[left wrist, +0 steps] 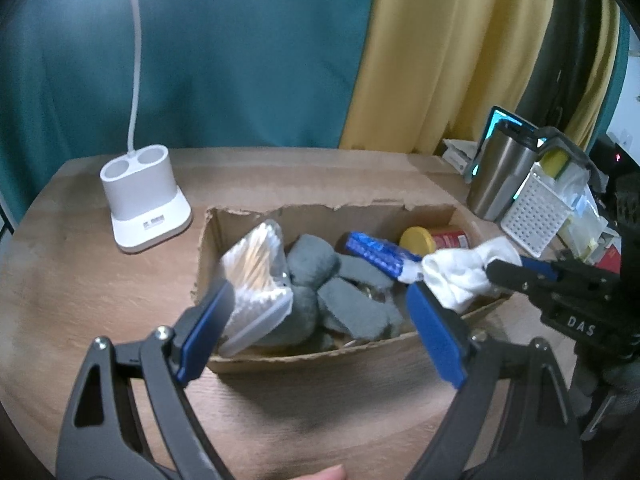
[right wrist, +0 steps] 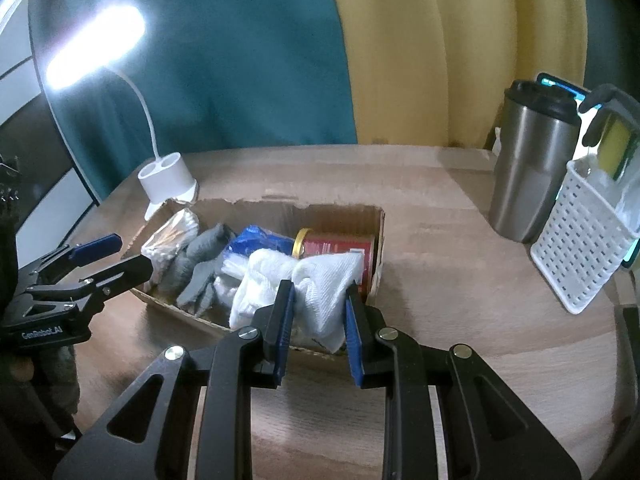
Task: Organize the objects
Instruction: 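Lift and carry the white towel over the box with the right gripper, then lower the towel into the box and open the right gripper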
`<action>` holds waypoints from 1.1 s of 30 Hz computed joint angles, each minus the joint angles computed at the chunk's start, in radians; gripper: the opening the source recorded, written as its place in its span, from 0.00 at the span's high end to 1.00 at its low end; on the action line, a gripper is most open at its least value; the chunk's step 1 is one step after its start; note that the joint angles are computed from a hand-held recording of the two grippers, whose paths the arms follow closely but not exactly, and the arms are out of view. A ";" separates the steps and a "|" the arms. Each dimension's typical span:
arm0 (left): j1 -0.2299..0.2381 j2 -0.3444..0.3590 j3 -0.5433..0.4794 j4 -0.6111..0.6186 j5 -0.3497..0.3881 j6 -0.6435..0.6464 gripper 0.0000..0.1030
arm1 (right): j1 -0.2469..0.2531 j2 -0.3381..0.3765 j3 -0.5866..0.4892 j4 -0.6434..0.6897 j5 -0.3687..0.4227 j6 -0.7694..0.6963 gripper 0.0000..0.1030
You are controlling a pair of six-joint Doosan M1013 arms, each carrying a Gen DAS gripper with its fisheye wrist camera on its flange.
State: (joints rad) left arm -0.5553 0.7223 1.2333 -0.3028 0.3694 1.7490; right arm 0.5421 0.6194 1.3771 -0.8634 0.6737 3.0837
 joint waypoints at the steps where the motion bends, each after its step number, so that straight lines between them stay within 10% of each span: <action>1: 0.000 0.002 -0.002 0.001 0.002 -0.001 0.13 | -0.002 0.003 -0.002 0.011 -0.002 -0.008 0.76; 16: 0.000 0.017 -0.013 0.011 0.022 -0.008 0.13 | -0.012 0.031 -0.028 0.099 0.008 -0.097 0.73; 26: -0.003 -0.003 0.017 -0.007 0.000 0.020 0.13 | 0.000 0.033 -0.046 0.112 0.043 -0.139 0.47; 33: -0.004 -0.026 0.049 -0.044 -0.031 0.055 0.13 | 0.011 0.029 -0.050 0.091 0.071 -0.128 0.46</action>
State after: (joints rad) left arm -0.5593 0.6960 1.2825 -0.3466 0.3387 1.8036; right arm 0.5532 0.6479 1.3274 -0.7720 0.7450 2.9560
